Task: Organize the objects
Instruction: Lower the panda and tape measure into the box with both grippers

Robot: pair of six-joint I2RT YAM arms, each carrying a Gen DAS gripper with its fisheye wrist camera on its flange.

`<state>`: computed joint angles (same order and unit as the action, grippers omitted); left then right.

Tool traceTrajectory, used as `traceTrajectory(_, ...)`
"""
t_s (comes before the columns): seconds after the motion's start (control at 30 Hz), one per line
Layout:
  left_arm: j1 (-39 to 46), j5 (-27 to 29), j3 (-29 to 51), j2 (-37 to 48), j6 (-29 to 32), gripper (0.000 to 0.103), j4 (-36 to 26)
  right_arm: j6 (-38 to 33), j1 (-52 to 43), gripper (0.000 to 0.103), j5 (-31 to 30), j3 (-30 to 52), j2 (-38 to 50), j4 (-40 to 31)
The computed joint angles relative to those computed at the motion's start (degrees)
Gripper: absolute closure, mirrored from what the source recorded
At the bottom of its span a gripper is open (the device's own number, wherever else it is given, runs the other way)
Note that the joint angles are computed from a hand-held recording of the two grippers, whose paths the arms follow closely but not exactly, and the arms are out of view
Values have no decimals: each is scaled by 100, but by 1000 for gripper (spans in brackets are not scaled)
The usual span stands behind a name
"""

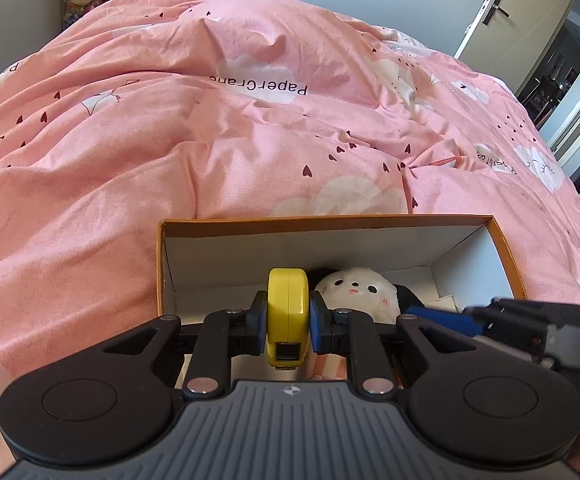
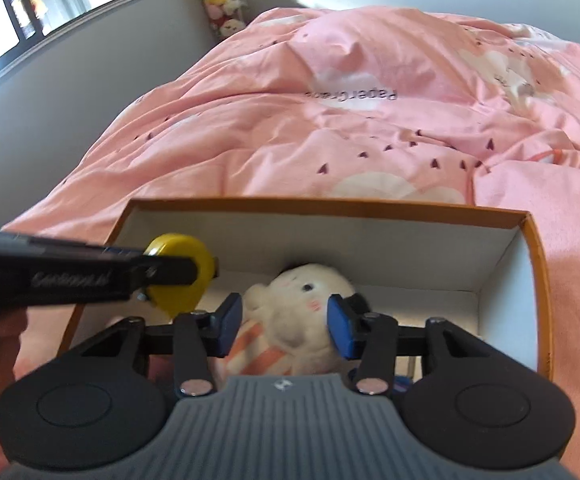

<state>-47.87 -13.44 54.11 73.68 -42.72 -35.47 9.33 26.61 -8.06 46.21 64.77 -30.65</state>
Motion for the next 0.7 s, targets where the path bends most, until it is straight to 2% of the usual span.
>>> traceTrajectory(0.07,4,7,0,-3,7,81,-1,-116,163,65,85,-17,111,-46)
traceTrajectory(0.13,8,23,-9,-17,16,81,2,-131,349,70,465,-29,278,-84)
traceTrajectory(0.5,-53,-35,233,459,-69,81,-221,-160,489,70,655,-81,560,-2)
traceTrajectory(0.7,-18,239,233,792,-35,81,-62,-92,448,69,717,-178,41,-185)
